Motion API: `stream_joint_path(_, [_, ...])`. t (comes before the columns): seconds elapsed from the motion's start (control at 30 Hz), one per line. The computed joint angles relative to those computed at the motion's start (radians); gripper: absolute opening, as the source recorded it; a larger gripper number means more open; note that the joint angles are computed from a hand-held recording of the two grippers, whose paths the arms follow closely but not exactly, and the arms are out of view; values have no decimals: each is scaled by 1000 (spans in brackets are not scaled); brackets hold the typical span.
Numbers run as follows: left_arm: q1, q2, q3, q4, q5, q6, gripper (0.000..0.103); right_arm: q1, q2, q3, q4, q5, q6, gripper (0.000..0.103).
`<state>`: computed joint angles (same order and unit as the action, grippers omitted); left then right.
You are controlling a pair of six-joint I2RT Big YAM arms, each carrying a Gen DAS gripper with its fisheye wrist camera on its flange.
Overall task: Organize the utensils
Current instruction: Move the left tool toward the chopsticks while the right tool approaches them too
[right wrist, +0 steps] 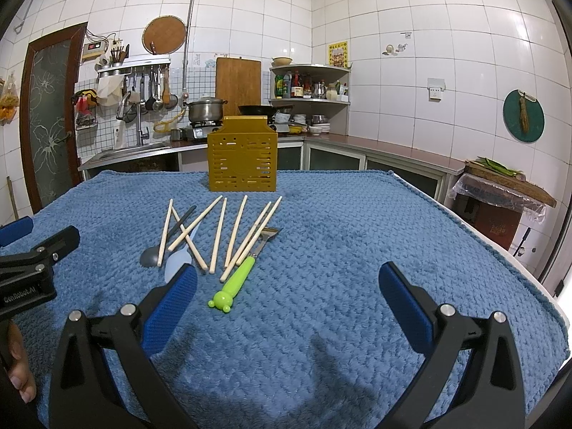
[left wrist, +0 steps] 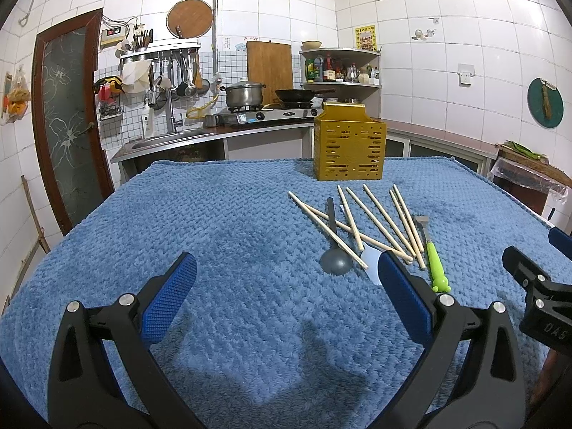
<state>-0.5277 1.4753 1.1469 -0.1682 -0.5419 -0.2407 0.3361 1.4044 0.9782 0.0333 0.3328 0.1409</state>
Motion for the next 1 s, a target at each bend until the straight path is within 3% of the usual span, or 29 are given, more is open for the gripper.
stream_joint_path(0.57, [-6,15,24,-26,10,-15,98,1,16,11,-4,-10,-6,99])
stream_joint_path(0.83, [30,29,89,-157,99,-58,98,-13,41,95,-83,-54,-21,99])
stream_joint_path(1.0, [71,67,171,-255,213,-79,98,-22,92,177,-119,-55,-52,99])
